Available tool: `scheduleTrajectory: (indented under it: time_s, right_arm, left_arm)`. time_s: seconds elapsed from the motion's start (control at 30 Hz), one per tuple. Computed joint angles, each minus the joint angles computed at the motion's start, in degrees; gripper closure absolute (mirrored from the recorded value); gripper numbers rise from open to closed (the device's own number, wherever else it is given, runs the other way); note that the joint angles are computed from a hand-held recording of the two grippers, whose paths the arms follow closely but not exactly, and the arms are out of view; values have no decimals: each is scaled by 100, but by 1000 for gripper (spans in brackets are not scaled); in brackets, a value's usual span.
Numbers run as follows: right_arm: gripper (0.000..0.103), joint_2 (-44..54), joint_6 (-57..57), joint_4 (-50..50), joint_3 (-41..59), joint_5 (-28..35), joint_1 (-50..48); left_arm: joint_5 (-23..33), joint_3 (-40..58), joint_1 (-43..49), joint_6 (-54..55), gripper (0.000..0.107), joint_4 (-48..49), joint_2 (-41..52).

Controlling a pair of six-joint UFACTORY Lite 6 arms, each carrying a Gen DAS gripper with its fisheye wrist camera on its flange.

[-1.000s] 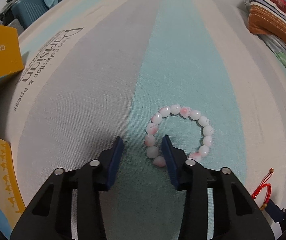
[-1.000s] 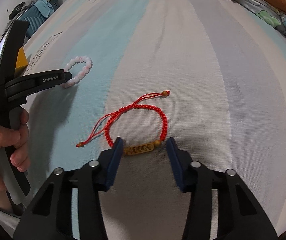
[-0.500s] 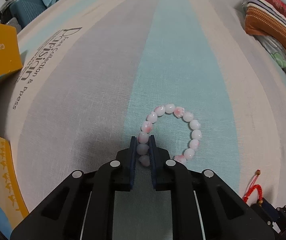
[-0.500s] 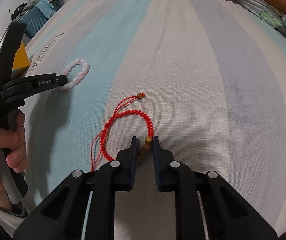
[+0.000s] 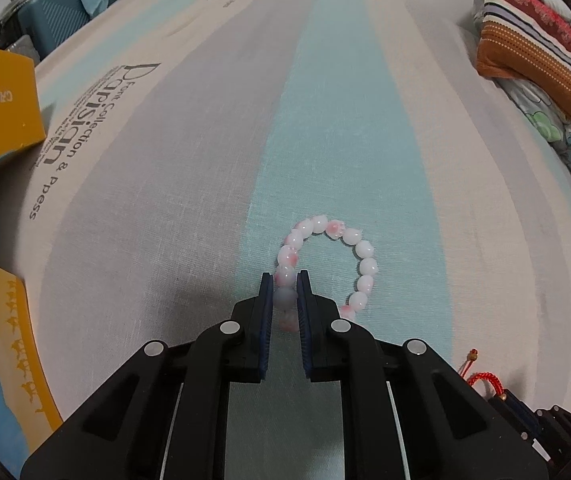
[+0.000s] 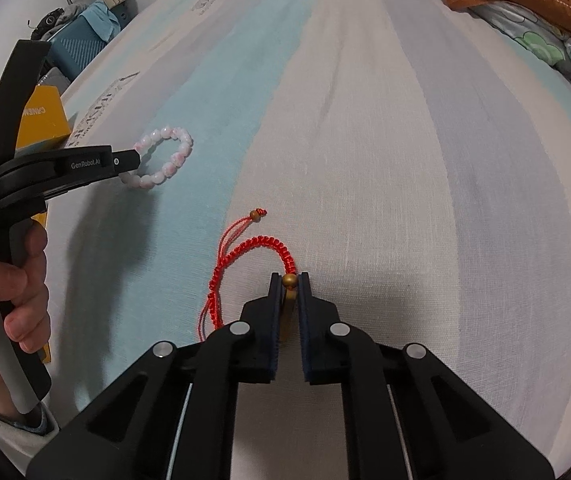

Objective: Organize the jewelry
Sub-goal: 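Grasp the pink-white bead bracelet with the left tool while the right tool grasps the gold-bar bracelet, then carry the pink-white and gold-bar bracelets with both tools over the white box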

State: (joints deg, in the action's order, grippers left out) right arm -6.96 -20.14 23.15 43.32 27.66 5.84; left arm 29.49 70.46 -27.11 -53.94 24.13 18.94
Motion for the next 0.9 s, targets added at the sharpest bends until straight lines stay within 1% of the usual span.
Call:
scheduleTrajectory:
  time_s: [0.27, 0.43, 0.6, 0.67, 0.9]
  right_arm:
    - [96, -323, 152, -187, -112, -25, -27]
    - [96, -503, 510, -543, -114, -133, 0]
    - [96, -862, 1098, -1055, -140, -119, 85]
    - [96, -1045, 1625, -1555, -152, -125, 211]
    - [96, -1618, 2368, -2193, -7, 288, 359]
  left_arm:
    - [53, -121, -107, -1, 96, 29, -259]
    - [141, -376, -243, -99, 96, 155, -616]
    - [370, -647, -458, -282, 96, 283, -1089]
    - [519, -728, -563, -328, 96, 339, -1284]
    - [1114, -1039, -881, -293, 96, 290, -2243]
